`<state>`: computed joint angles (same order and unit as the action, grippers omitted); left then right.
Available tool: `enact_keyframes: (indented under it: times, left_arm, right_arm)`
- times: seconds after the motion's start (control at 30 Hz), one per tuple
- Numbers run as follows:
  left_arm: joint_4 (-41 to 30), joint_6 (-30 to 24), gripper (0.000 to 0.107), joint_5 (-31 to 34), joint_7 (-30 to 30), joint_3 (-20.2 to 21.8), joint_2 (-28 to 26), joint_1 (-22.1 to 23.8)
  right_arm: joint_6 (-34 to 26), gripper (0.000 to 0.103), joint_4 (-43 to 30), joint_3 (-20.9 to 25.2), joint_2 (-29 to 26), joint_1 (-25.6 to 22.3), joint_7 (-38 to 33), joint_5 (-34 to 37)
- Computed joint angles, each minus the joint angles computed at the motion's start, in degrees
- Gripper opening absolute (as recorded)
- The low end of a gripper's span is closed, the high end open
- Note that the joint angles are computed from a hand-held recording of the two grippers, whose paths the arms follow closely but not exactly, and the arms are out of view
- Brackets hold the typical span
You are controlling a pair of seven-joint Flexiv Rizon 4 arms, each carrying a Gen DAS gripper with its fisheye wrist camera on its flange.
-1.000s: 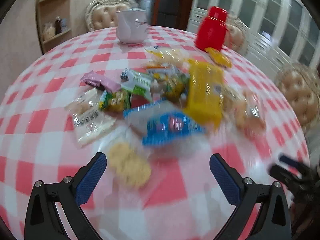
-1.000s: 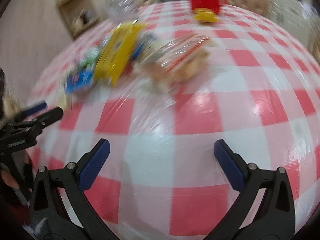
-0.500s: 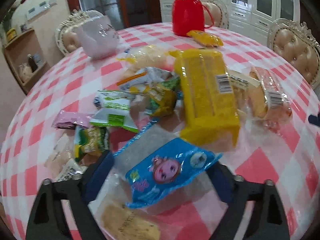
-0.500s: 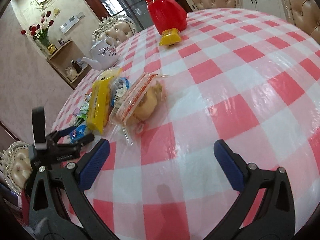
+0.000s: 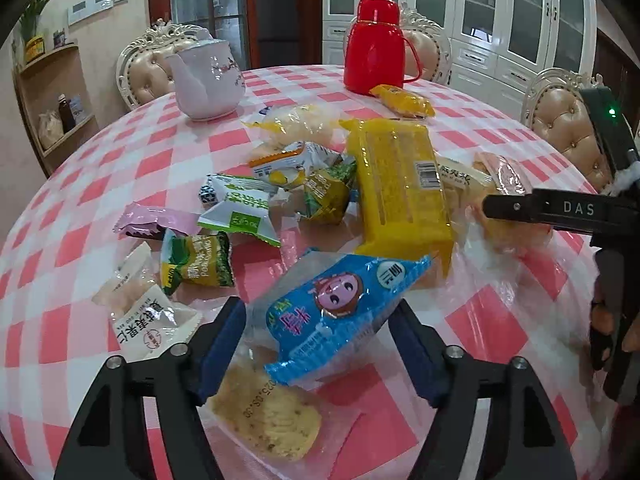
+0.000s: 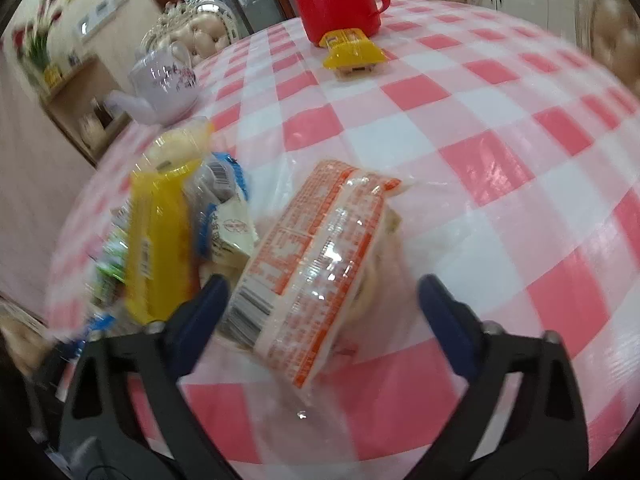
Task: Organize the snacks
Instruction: 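Grasp the orange-printed bread packet with the right tool, then grasp the blue cartoon snack packet with the left tool while the right tool holds the bread packet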
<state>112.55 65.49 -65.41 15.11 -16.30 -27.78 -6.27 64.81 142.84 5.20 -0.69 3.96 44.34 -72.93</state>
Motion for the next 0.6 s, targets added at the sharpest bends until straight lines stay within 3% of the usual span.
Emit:
enact_keyframes:
  times: [0.03, 0.07, 0.17, 0.3, 0.4, 0.6]
  left_arm:
    - [0.0, 0.1, 0.076, -0.1, 0.0, -0.1, 0.0, -0.1]
    - [-0.1, 0.5, 0.077, -0.3, -0.1, -0.2, -0.1, -0.3]
    - [-0.4, 0.7, 0.082, 0.9, -1.8, -0.1, -0.3, -1.0]
    - [0.6, 5.4, 0.080, 1.6, -0.7, -1.2, -0.7, -1.7]
    - [2.1, 8.4, 0.053, -5.1, 5.1, -4.0, 0.4, -0.8]
    - [5.0, 3.2, 0.046, -12.1, 5.3, -0.4, 4.7, -1.4]
  right_arm:
    - [0.7, 0.059, 0.8, -0.1, 0.7, -0.3, 0.5, -0.6]
    - [-0.9, 0.053, 1.7, 0.7, 1.9, 0.0, -0.3, 0.9]
    - [-5.0, 0.050, 3.9, 2.7, 5.2, 1.2, -1.2, 3.3]
    - [-6.3, 0.049, 6.5, 4.2, 10.7, 0.6, 6.2, -2.4]
    - [-6.8, 0.049, 7.3, 4.4, 13.2, 0.4, 12.5, -10.0]
    - [-1.3, 0.049, 4.9, 1.4, 10.0, 0.9, 16.5, -19.7]
